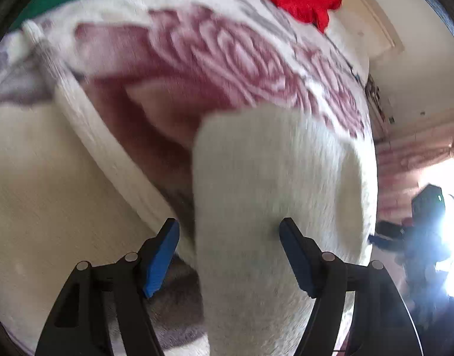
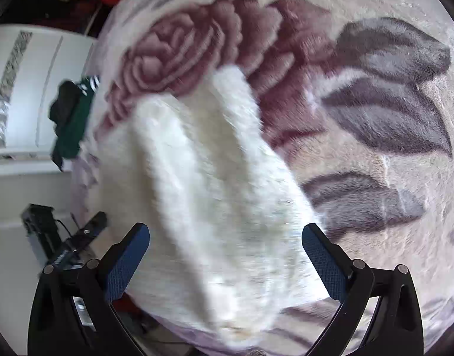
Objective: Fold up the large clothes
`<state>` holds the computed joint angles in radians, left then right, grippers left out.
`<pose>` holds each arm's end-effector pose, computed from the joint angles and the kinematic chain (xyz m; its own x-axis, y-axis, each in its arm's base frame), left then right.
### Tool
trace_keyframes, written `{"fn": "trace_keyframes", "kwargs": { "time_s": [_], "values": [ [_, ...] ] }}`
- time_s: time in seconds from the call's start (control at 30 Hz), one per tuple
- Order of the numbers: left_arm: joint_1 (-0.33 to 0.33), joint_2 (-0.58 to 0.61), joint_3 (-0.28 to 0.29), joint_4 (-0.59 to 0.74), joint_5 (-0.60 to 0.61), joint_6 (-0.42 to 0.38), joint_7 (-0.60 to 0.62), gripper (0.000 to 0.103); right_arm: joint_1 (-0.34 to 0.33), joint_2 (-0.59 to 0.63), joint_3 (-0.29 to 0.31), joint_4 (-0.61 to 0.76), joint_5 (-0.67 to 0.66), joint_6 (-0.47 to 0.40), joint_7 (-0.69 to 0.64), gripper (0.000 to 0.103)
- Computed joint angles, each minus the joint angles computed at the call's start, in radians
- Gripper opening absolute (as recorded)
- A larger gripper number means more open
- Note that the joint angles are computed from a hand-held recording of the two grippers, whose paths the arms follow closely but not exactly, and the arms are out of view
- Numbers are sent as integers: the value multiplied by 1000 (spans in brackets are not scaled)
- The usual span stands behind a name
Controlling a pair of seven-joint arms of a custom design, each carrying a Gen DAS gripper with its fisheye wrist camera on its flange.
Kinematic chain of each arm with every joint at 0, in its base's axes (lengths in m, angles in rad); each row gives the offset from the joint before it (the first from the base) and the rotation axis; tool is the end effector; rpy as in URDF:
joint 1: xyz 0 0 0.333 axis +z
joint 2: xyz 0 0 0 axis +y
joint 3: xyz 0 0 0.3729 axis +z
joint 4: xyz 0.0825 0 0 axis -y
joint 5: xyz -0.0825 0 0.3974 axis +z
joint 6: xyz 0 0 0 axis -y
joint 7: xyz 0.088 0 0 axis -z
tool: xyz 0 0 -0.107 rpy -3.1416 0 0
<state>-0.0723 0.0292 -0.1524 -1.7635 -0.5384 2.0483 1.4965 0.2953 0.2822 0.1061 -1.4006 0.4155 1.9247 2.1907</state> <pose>0.5916 -0.1626 0.6229 -0.0078 -0.8562 0.5166 -0.9852 -0.0820 -0.1507 0.6366 0.2881 0.6306 -0.3002 -0.8307 -0.4689 -0.9510 0.2986 0.0798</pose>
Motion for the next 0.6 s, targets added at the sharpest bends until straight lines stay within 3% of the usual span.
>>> {"fn": "trace_keyframes", "kwargs": {
  "time_s": [0.1,0.27,0.37,0.47,0.6],
  "values": [
    [3,2,0,-38,-115,16,32,69,-14,9,8,-48,43,18,-68,103],
    [-3,38,-13,-36,-169,46,71,88,-59,0,21,-156,203,117,-195,103],
    [1,55,-18,-31,-217,57,98,88,-110,-39,32,-277,419,204,-331,103],
    [0,52,-23,-43,-232,95,108,87,-143,-33,32,-337,596,195,-440,103],
    [-15,48,-29,-28,-172,120,88,73,-156,-18,29,-350,725,180,-528,103]
  ]
}}
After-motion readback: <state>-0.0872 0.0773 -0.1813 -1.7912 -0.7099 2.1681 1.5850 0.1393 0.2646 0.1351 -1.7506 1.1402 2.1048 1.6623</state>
